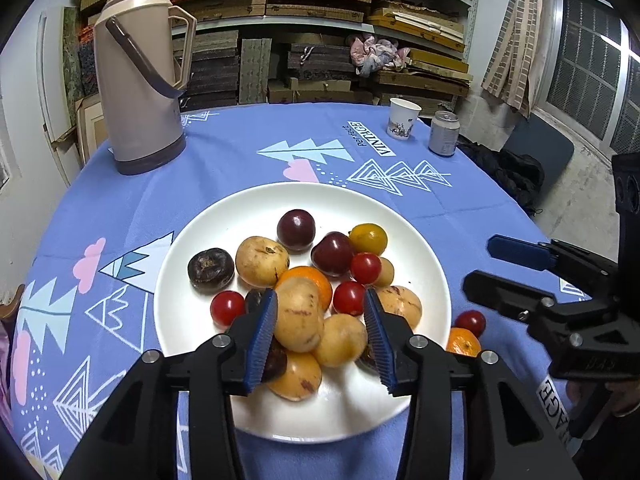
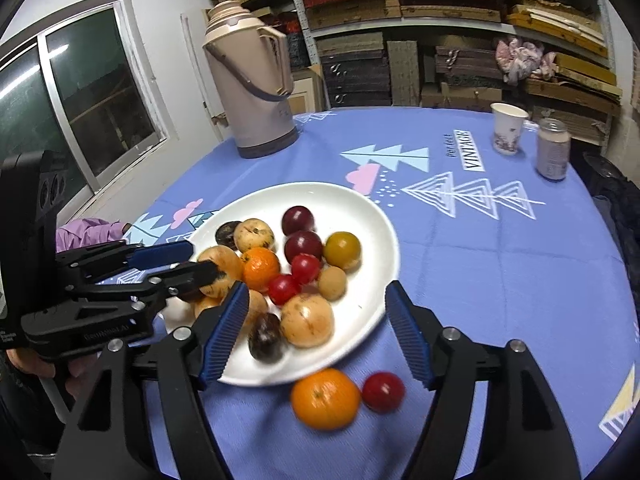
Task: Organize fruits
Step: 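Withdraw both open tools back toward the mandarin and tomato on the cloth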
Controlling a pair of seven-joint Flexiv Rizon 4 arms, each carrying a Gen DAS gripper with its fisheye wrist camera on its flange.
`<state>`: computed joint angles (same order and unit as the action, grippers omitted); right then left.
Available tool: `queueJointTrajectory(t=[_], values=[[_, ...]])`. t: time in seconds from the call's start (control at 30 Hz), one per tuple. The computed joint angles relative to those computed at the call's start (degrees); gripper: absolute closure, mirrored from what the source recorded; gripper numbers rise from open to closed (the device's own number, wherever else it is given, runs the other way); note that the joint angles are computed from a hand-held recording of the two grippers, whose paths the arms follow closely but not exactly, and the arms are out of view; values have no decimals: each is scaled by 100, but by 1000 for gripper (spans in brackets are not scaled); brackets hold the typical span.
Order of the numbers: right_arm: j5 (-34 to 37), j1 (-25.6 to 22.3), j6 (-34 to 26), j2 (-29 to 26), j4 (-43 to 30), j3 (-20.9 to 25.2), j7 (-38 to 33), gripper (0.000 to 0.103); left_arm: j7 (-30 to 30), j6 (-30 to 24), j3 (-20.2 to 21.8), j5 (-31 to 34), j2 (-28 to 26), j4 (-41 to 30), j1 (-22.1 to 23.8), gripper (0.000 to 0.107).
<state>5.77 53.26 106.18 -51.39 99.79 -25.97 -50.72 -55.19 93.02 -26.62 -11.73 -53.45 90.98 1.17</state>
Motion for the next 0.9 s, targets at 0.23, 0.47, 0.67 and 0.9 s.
queueJointTrajectory(t=[0.23, 0.47, 0.67, 0.9], values=[[452, 493, 154, 165, 751, -399, 16, 34, -93, 450, -238, 352, 168, 546, 250, 36], [648, 592, 231, 207, 1110, -365, 28, 34, -240, 504, -258, 572, 297, 881, 325, 33], [762, 729, 190, 167, 1237, -425, 36, 34, -339, 491, -252, 656, 373, 1124, 388, 27], [535, 842, -53, 53, 1257, -570, 122, 34, -324, 452, -284, 738, 414, 1290, 445, 27]])
